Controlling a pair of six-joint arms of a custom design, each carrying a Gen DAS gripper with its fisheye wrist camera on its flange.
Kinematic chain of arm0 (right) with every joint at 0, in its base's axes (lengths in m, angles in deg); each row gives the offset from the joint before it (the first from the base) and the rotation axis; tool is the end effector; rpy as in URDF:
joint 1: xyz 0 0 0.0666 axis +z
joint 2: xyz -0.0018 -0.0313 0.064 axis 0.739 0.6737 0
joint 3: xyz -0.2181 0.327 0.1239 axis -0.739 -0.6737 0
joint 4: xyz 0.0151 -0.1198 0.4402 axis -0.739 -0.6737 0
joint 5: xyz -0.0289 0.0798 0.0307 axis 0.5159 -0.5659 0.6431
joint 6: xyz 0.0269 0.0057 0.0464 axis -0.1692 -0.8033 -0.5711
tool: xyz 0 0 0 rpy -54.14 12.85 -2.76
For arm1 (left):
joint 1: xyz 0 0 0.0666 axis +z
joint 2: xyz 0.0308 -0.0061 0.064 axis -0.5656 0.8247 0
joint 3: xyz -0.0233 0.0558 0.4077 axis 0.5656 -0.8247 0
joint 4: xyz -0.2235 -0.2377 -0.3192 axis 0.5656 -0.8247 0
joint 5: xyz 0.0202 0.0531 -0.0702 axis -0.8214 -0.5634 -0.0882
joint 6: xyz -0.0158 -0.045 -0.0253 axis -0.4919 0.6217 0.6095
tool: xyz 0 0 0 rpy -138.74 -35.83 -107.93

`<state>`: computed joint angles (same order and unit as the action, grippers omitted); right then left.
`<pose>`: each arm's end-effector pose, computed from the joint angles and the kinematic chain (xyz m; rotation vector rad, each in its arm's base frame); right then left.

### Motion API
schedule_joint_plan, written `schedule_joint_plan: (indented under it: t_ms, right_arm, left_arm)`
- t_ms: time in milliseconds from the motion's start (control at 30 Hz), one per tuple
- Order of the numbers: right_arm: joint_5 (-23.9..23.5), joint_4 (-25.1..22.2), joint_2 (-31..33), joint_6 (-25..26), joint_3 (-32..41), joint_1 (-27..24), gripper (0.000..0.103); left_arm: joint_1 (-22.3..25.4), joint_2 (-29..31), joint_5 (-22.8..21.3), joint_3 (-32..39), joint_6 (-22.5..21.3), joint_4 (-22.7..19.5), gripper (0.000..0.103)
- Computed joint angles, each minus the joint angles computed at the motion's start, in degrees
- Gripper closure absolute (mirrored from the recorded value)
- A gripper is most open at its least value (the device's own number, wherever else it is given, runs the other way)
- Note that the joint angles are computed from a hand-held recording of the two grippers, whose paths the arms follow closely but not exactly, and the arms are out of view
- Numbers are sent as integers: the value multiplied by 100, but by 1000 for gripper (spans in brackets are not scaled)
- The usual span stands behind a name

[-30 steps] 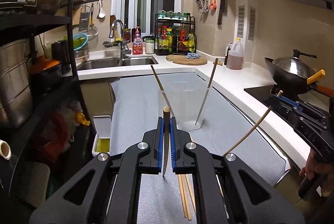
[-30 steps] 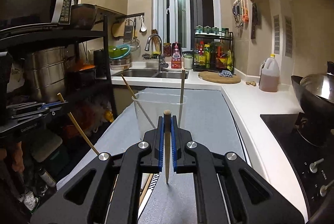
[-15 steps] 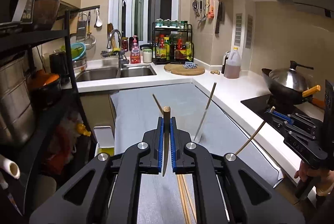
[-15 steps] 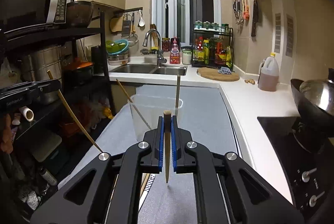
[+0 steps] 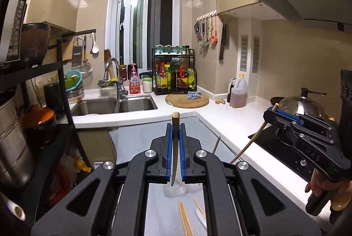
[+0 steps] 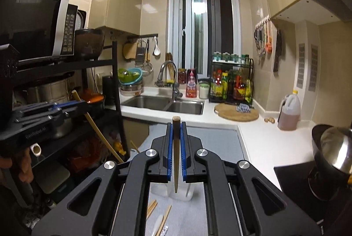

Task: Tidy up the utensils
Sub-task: 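Lift both held chopsticks and carry them above the container, then open both tools to drop the chopsticks into the container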

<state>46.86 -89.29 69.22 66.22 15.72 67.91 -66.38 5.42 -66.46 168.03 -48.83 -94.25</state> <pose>0.4883 0.1764 0.6960 -0.2364 1.7809 0.1872 0.4935 -0.2979 0.7134 0.2613 1.8383 -0.2205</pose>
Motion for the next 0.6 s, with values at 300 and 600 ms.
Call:
schedule_joint_plan:
  t_ms: [300, 600]
  right_arm:
    - [123, 80, 638, 144, 738, 8, 96]
    - [103, -16, 1021, 70, 871, -134, 96]
  left_arm:
    - [105, 624, 186, 743, -43, -2, 97]
    - [284, 1102, 478, 963, 223, -231, 97]
